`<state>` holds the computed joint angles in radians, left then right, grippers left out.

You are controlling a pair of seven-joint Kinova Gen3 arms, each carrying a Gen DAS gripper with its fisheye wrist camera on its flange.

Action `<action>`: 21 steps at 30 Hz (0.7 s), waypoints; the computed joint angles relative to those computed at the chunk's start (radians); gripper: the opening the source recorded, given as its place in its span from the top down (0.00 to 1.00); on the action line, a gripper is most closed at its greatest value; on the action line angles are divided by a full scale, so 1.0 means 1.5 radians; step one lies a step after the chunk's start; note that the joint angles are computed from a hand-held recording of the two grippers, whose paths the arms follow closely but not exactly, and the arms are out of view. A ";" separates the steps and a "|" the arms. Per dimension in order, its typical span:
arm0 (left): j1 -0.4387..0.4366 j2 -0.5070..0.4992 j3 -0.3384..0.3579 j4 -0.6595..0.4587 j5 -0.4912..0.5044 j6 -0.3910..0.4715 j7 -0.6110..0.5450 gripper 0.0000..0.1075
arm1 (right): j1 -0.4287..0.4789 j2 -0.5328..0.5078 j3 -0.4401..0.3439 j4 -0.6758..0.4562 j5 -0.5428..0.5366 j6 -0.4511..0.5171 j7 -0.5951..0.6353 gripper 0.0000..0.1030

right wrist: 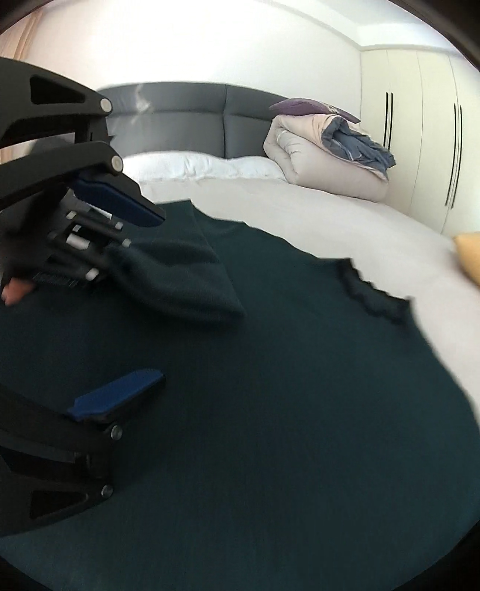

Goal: Fold small clothes

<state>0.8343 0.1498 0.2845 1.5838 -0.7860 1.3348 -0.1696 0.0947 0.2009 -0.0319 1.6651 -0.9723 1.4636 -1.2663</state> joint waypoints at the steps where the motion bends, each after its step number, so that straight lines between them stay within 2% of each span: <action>1: 0.003 -0.008 0.002 0.007 0.000 -0.003 0.010 0.93 | -0.009 0.013 -0.009 0.000 -0.014 -0.003 -0.001 0.20; 2: 0.007 -0.014 0.005 0.015 -0.001 -0.005 0.021 0.93 | -0.018 0.019 -0.015 0.001 -0.022 -0.011 -0.008 0.21; 3: 0.005 -0.016 0.007 0.015 0.000 -0.007 0.022 0.93 | -0.026 0.022 -0.020 -0.001 -0.024 -0.018 -0.009 0.28; 4: 0.005 -0.018 0.009 0.016 0.000 -0.006 0.024 0.93 | -0.032 0.029 -0.025 -0.009 -0.024 -0.023 -0.006 0.46; 5: 0.003 -0.021 0.011 0.018 0.000 -0.009 0.026 0.93 | -0.042 0.035 -0.031 -0.018 -0.017 -0.027 -0.002 0.58; 6: 0.001 -0.022 0.012 0.020 0.000 -0.012 0.027 0.93 | -0.054 0.038 -0.036 -0.029 -0.003 -0.035 -0.007 0.79; 7: -0.002 -0.026 0.013 0.023 0.001 -0.017 0.028 0.93 | -0.063 0.037 -0.038 -0.035 0.013 -0.047 -0.011 0.88; 12: -0.044 -0.094 0.022 0.061 0.059 -0.101 0.027 0.84 | -0.064 0.012 -0.034 -0.042 0.056 -0.075 0.013 0.91; 14: -0.057 -0.136 0.039 0.083 0.071 -0.125 0.054 0.83 | -0.059 0.005 -0.026 -0.050 0.073 -0.083 0.019 0.91; 18: -0.082 -0.217 0.082 0.128 0.060 -0.112 0.130 0.83 | -0.038 0.007 -0.009 -0.087 0.102 -0.092 0.021 0.92; 21: -0.126 -0.298 0.072 0.170 0.091 -0.095 0.180 0.83 | -0.023 0.012 -0.003 -0.115 0.131 -0.093 0.031 0.92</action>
